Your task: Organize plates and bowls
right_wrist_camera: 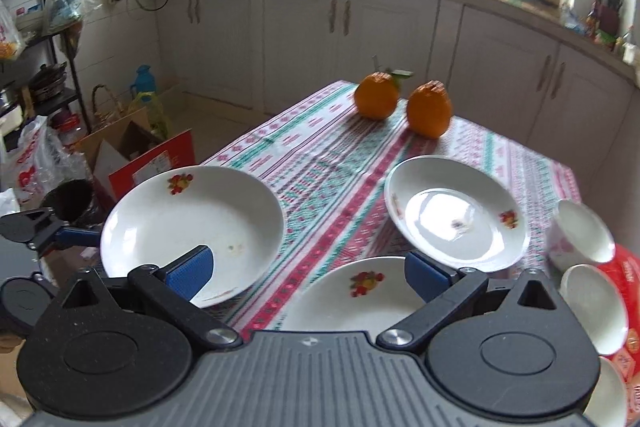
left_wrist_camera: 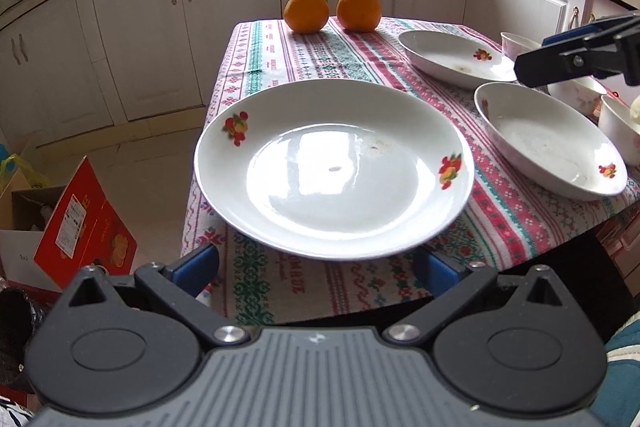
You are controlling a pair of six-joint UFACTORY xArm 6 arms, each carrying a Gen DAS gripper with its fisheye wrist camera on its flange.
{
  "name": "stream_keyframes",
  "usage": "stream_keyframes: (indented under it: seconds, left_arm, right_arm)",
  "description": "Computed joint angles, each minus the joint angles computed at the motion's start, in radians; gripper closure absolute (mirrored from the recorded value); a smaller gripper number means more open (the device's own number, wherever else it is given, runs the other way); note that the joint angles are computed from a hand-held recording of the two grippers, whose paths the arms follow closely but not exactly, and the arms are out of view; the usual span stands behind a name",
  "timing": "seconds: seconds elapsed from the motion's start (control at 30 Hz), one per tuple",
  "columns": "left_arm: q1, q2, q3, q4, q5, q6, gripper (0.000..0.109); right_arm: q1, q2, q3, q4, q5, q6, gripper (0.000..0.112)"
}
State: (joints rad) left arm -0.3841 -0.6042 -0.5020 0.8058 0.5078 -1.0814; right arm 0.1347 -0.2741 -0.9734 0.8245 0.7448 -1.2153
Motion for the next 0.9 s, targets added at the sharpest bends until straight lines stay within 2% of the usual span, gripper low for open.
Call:
stream_keyframes:
  seconds: [0.23,0.37,0.47,0.9]
  left_arm:
    - [0.084,0.004,0.038,-0.149,-0.150,0.227,0.006]
    - [0.105,0.002,0.056,-0.217,-0.201,0.335,0.006]
    - [0.112,0.002,0.059,-0.282,-0.213,0.417,0.006]
    - [0.140,-0.026,0.117,-0.314,-0.310,0.497,0.006]
  right_arm:
    - [0.022,0.150,-0.154,-0.039,0.134,0.049,0.009]
    - [0.034,0.233,-0.250,-0.056,0.206,0.072,0.009]
    - [0.049,0.284,-0.304,-0.078,0.227,0.085,0.009]
    - [0.083,0.423,-0.448,-0.158,0.344,0.135,0.009]
